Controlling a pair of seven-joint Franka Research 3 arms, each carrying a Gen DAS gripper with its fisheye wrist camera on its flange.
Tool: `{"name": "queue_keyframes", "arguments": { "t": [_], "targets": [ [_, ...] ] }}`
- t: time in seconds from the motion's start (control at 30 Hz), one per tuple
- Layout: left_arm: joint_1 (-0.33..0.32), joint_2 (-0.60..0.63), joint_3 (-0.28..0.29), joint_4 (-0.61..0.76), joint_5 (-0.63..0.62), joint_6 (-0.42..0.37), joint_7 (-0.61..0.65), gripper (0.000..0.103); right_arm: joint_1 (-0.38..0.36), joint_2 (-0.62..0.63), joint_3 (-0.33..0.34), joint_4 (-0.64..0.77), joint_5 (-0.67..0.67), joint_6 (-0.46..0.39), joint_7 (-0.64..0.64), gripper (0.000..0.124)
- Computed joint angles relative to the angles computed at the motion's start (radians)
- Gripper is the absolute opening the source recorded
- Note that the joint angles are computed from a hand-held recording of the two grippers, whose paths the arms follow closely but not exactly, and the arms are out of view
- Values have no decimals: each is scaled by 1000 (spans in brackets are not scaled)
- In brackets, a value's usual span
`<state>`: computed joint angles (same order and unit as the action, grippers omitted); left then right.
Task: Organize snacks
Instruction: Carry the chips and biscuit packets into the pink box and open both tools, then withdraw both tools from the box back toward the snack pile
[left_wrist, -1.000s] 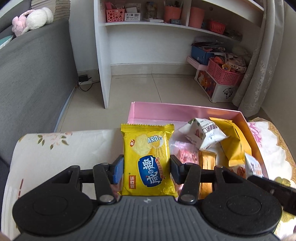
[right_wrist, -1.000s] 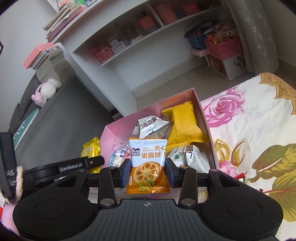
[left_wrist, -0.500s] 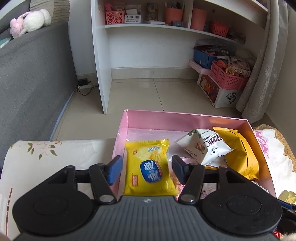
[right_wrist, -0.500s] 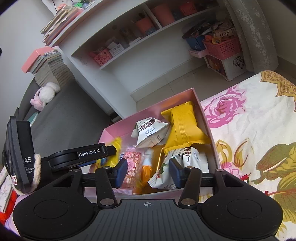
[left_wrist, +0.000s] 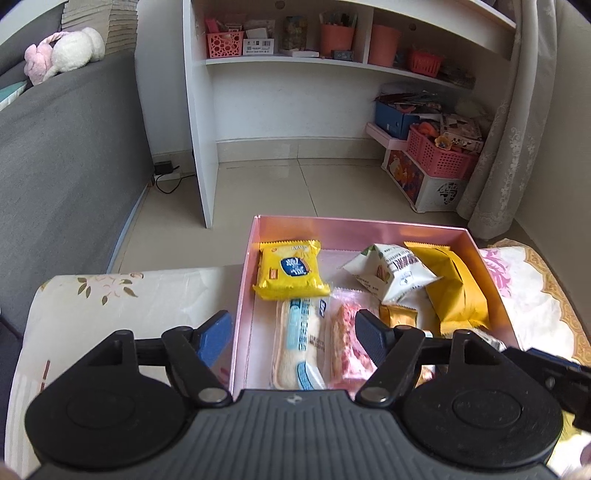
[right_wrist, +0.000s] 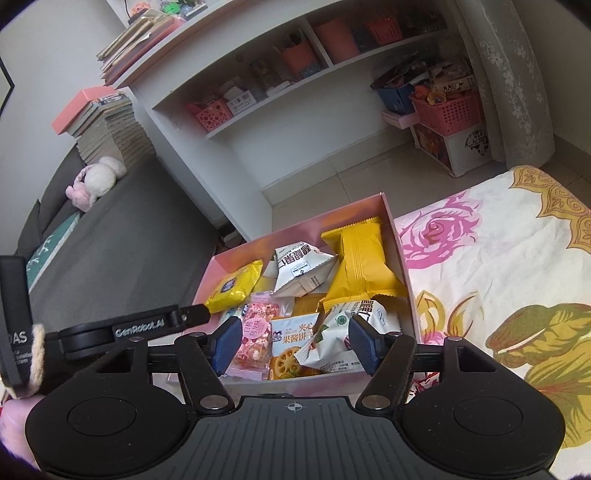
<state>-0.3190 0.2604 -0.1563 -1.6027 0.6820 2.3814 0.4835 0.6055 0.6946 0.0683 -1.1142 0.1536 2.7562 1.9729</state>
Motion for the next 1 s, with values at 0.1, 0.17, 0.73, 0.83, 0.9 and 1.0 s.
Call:
{"name": "queue_keyframes", "arguments": {
  "t": [0.1, 0.17, 0.73, 0.83, 0.9, 1.0],
  "targets": [
    [2, -41, -4, -52, 1, 25, -20, 74, 3, -23, -3, -25, -10, -5, -10, 67],
    [4, -71, -9, -93, 9, 43, -47, 77, 7, -41, -7, -45, -23, -13, -22, 71],
    [32, -304, -94, -386, -22, 87, -132, 101, 15, -223, 12, -279, -64, -9, -87, 91],
    [32, -331, -105, -426, -58, 89, -113, 103, 39, -243, -13, -306, -110, -16, -50, 91],
    [33, -352, -111, -464, -73, 99, -124, 103, 49, -255, -21, -327, -143, -15, -39, 91],
    [35, -372, -119, -505, -70, 113, -114, 103, 58, -276, -26, -363, -184, -11, -24, 91]
  ]
}}
